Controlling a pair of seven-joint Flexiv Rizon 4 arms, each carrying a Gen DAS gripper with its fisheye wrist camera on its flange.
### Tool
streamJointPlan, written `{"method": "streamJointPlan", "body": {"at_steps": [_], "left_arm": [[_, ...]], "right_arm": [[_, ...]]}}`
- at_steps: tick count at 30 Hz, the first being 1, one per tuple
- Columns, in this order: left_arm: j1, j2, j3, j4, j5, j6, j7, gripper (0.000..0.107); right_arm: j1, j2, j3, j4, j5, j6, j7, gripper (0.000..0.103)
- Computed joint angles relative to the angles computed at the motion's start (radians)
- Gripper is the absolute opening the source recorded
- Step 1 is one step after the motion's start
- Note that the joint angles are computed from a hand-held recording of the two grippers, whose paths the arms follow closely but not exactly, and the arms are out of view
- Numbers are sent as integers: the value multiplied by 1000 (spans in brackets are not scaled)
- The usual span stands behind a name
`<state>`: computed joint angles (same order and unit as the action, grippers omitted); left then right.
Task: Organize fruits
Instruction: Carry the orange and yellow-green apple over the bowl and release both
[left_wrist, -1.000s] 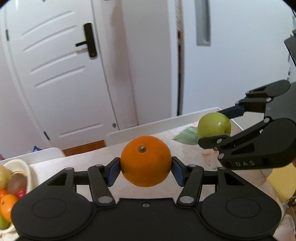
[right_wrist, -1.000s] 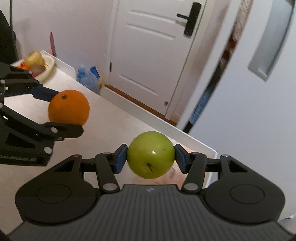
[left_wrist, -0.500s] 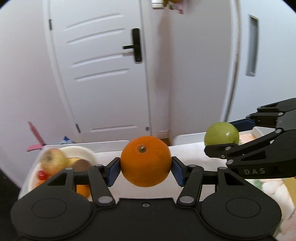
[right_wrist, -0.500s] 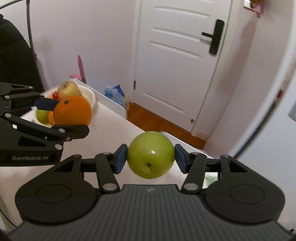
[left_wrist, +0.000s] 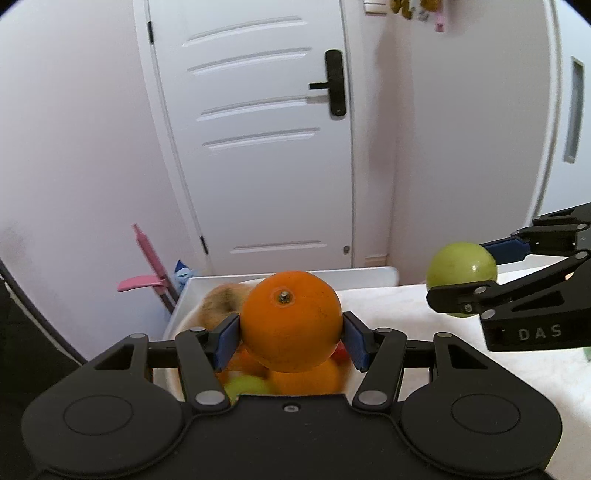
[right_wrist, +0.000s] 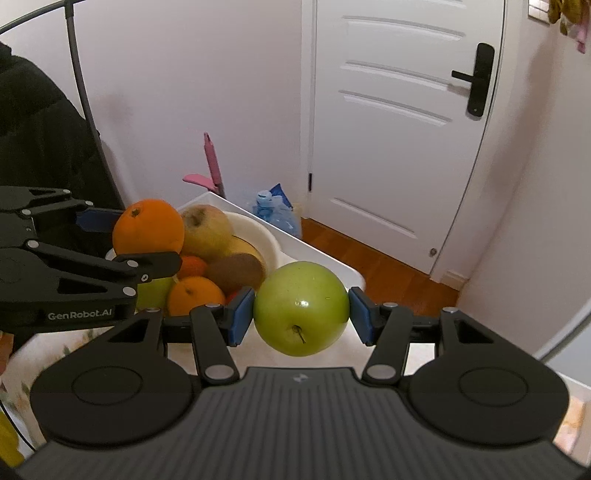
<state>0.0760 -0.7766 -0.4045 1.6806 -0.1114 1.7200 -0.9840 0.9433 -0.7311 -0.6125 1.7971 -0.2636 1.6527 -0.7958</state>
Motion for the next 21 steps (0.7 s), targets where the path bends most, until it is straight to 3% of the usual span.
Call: {"method": "streamJointPlan", "body": {"at_steps": [9,21], "left_arm": [[62,-85,-26,-97,-12,-87,118,63],[105,-165,-110,-163,-74,-154,303,64]], "right_arm": [[-68,-91,82,-180,-59,-100,123,70],[-125,-135,125,-265,-178,-165,285,70]]}}
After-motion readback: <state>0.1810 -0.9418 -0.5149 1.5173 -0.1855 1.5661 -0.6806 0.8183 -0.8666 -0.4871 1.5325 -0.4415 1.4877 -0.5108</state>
